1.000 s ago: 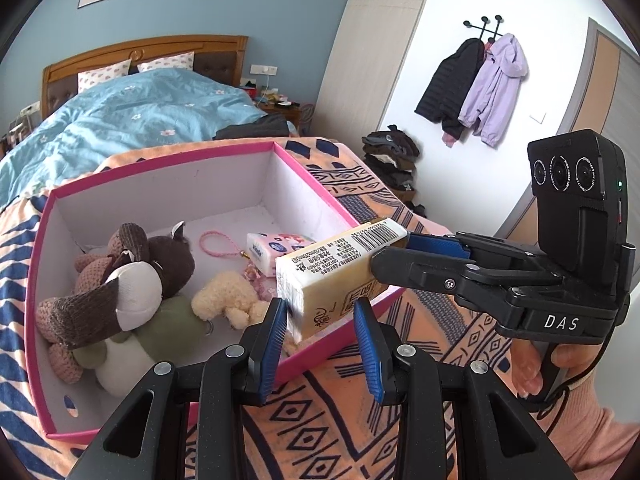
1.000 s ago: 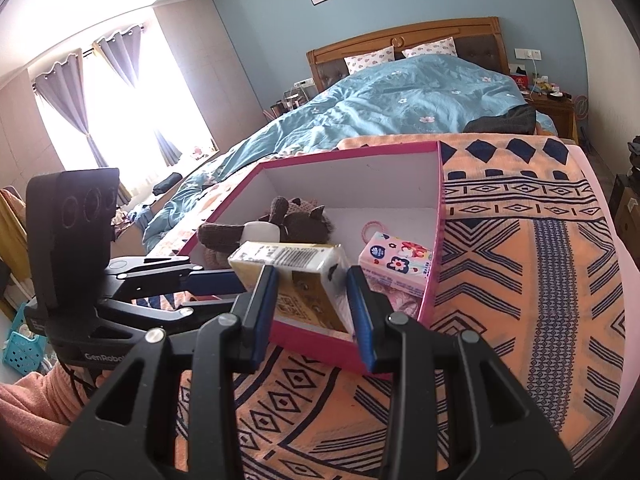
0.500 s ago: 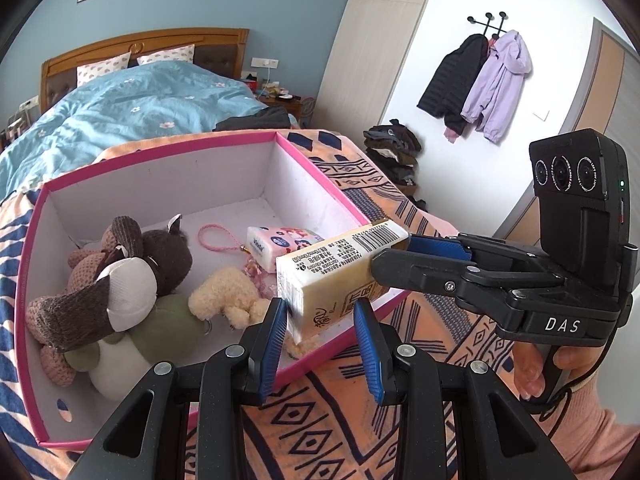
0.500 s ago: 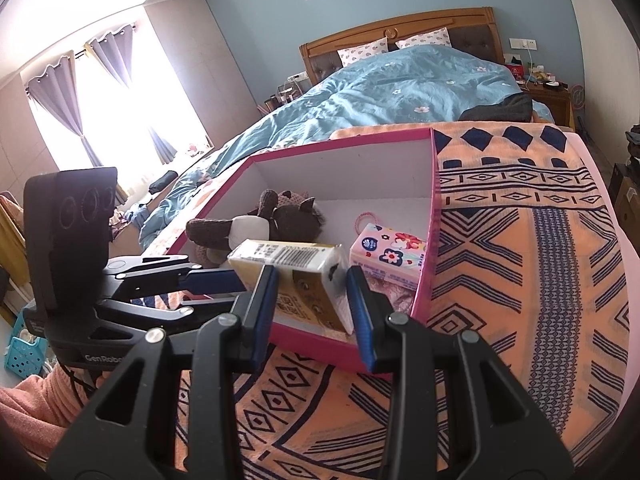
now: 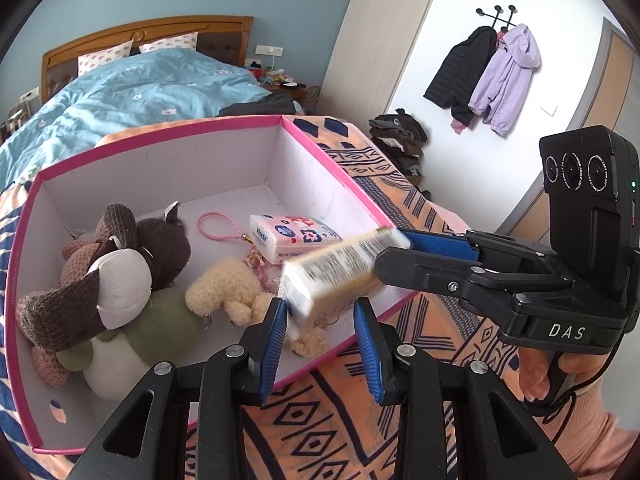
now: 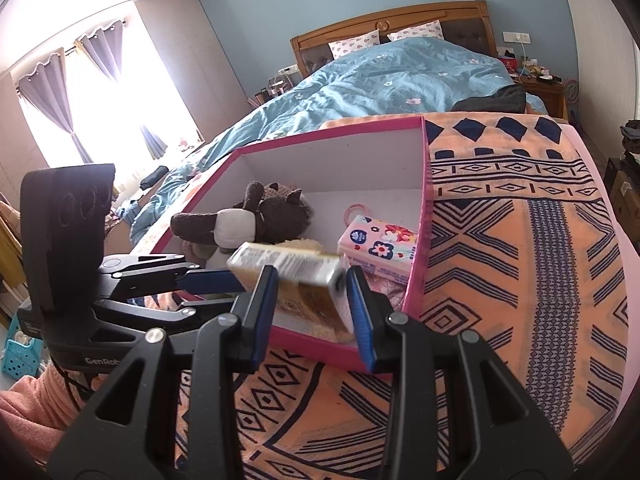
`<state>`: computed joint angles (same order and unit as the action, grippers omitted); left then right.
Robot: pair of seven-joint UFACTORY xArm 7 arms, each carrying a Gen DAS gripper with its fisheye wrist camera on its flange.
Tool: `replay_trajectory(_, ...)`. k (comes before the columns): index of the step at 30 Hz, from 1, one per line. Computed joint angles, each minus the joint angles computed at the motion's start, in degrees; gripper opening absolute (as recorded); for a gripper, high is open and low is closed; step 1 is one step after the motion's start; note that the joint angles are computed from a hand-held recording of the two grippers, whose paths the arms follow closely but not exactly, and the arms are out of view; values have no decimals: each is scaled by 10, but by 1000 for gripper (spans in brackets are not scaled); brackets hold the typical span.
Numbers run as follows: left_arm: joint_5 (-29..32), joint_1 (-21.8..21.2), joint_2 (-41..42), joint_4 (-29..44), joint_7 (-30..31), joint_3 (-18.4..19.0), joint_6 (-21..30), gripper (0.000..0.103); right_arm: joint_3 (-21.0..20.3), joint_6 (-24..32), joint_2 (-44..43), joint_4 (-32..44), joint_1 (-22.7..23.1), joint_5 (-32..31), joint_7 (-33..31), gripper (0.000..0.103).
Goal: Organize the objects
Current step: 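Lower the beige tissue pack into the pink box and open the right gripper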
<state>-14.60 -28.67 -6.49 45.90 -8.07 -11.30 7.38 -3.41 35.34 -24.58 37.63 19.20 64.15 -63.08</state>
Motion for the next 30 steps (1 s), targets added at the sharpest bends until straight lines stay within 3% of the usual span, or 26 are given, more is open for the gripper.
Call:
replay_trajectory(6, 25, 11, 10, 7, -26, -6, 5, 34, 9, -37, 3, -5, 3, -8, 13, 39)
replay_trajectory(12, 12, 7, 8, -2, -19, -3, -10, 34, 5, -52, -3, -13, 15, -11, 10, 39)
replay_trajectory(20, 104, 36, -26, -35, -94, -30, -44, 36, -9, -42, -22, -27, 20, 0, -5, 39)
replay_trajectory(23, 71, -10, -51, -56, -65, 7, -59, 39, -17, -26, -41, -38, 20, 5, -12, 39)
replay_trajectory(28, 54, -51, -112, -103, -44, 32, -84, 47, -38, 28, -90, -60, 13, 1, -10, 40)
replay_trajectory(30, 41, -101, -135, -123, -23, 70, -88, 49, -47, 56, -119, -75, 6, -5, -4, 40)
